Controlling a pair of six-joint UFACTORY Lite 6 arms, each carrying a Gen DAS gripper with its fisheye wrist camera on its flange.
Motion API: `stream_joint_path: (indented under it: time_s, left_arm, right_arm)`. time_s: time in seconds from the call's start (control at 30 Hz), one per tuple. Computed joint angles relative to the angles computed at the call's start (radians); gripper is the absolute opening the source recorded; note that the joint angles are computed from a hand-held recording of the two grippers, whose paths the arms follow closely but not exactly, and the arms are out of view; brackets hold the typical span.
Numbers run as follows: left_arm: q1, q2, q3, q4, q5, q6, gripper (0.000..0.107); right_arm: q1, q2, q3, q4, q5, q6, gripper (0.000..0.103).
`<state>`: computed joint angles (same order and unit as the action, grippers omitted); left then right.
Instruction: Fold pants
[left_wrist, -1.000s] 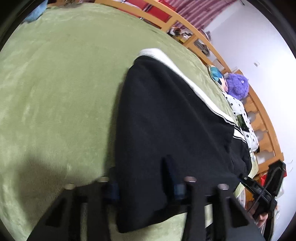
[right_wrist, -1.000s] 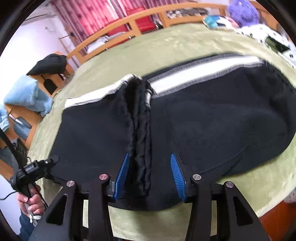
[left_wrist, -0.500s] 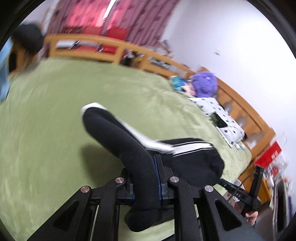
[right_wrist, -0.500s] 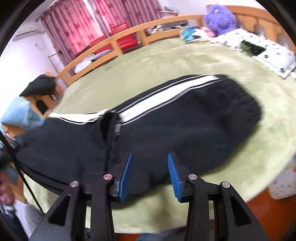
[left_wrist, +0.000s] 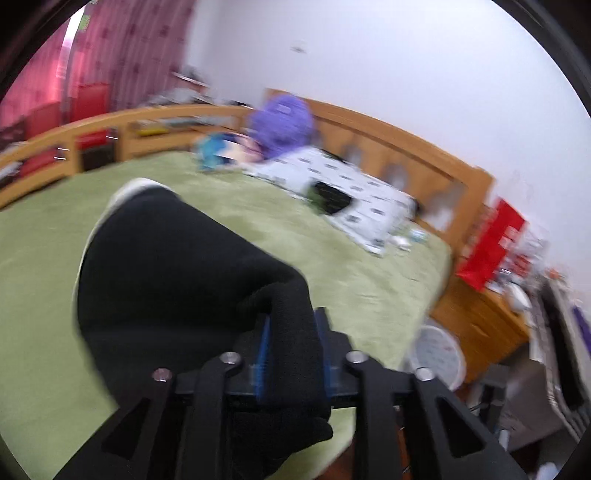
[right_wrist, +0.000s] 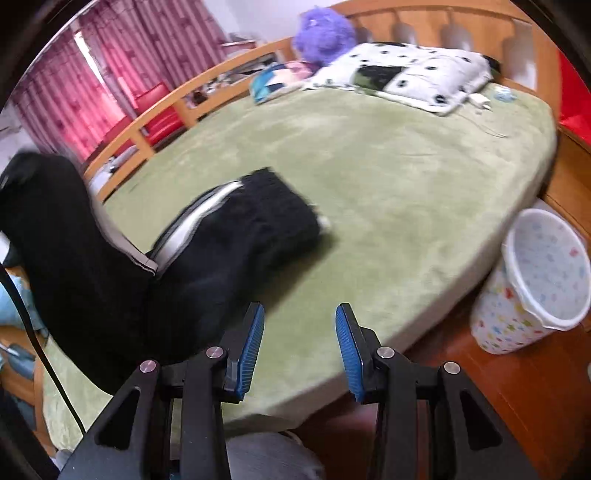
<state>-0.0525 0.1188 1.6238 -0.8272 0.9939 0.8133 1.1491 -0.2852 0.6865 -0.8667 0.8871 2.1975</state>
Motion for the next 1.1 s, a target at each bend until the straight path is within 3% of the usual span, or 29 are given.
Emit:
stream_joint_path:
  time_s: [0.07,0.13,0.33,0.53,0.6,0.7,0.77,0.83,0.9,1.0,1.1]
  left_arm:
    - [-0.006,-0.006,-0.042,-0.050,-0.004,0.018,0.050]
    - [0.053,-0.023,-0.090,-0.145,0.024,0.113,0.064]
    - [0.239,0.032,-0.116,-0.110,0.023,0.214,0.067]
    - [0.391,0.166,-0.205,-0.045,-0.001,0.223,0.068]
    - [0.430,0.183,-0.285,-0.068,0.008,0.260,0.068]
    - [0.425,0.164,-0.445,-0.050,-0.011,0.316,0.067]
    - [0.394,0.104,-0.586,-0.061,-0.073,0.379,0.066]
    - [0.351,0.005,-0.729,-0.107,-0.190,0.464,0.067]
    - [0.329,-0.031,-0.770,-0.125,-0.232,0.488,0.067]
    - [0.373,0.033,-0.646,-0.053,-0.111,0.412,0.067]
    - [0.462,0.065,-0.552,-0.130,-0.032,0.449,0.069]
  right_arm:
    - [0.000,-0.040,-0.041,0.012,0.009,-0.014,0.040]
    - [-0.007,-0.067,-0.070,0.009,0.017,-0.023,0.040]
    - [-0.111,-0.069,-0.071,-0.142,-0.063,-0.004,0.041]
    - [-0.318,0.147,0.055,-0.440,-0.259,0.076,0.048]
    - [-0.386,0.278,0.116,-0.405,-0.340,0.008,0.048]
    - [-0.361,0.426,0.160,-0.366,-0.302,-0.037,0.048]
    - [-0.355,0.413,0.134,-0.378,-0.314,-0.013,0.049]
    - [-0.382,0.390,0.132,-0.310,-0.347,-0.104,0.050]
    - [-0.408,0.355,0.141,-0.244,-0.347,-0.201,0.050]
    - [-0.399,0.318,0.160,-0.238,-0.289,-0.245,0.051]
    - [-0.443,0.326,0.203,-0.246,-0.329,-0.335,0.059]
